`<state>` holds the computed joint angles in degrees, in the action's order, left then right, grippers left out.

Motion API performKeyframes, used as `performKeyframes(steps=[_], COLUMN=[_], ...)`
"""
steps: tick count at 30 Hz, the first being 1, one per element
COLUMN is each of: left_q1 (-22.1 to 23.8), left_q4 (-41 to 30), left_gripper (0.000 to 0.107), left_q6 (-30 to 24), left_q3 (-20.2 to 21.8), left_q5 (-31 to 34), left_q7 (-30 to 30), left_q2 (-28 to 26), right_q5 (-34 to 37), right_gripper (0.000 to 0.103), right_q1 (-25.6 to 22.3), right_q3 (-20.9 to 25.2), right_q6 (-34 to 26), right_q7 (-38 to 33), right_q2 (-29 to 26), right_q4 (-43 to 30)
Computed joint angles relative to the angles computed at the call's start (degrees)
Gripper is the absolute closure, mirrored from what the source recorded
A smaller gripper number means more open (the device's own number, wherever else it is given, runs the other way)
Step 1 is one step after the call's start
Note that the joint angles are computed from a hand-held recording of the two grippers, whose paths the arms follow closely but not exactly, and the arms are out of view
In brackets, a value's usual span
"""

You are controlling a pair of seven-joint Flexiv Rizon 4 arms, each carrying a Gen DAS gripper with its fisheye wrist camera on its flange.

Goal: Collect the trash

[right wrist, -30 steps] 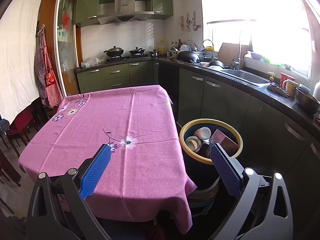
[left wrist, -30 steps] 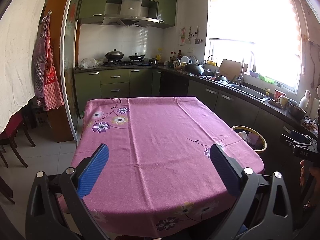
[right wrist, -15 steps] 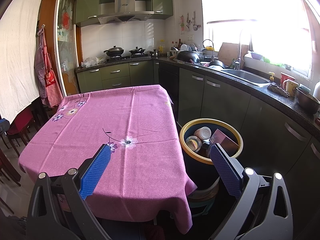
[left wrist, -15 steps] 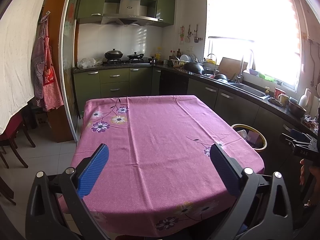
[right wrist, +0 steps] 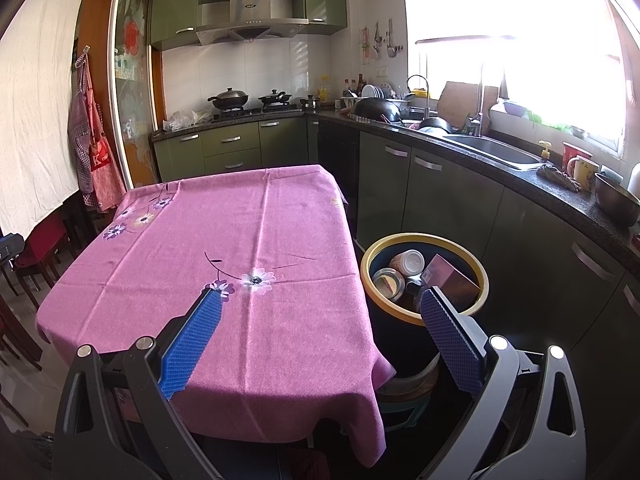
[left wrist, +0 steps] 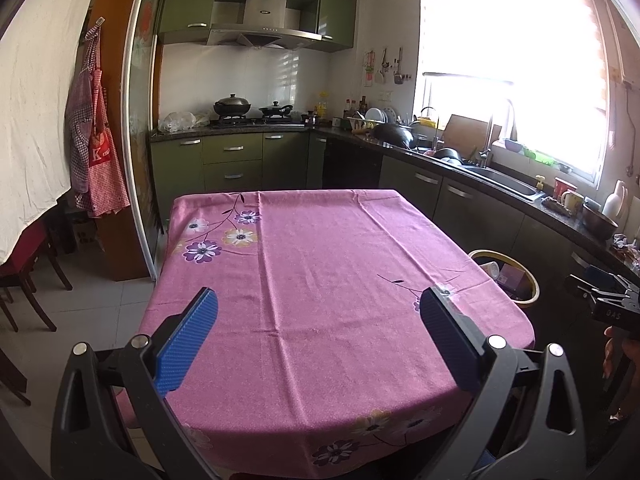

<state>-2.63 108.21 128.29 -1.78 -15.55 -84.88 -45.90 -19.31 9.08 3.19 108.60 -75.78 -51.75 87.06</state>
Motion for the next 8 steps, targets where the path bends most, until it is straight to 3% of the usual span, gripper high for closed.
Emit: performKeyframes(steps=[8], left_q1=[-0.4], left_q4=[-4.5], left_gripper=[0.011], left_q6=[-6.3], left_q3=[1.8], left_q5=[-3.4], left_q7=[2.5], left_q2=[-1.3], right_q5=[-1.3], right_gripper=[0.005], right_q1=[-0.6], right_q3=[1.2], right_q6=[-2.3], right_q7=[-0.1], right_q2=[-1.5], right_q4=[-2.5])
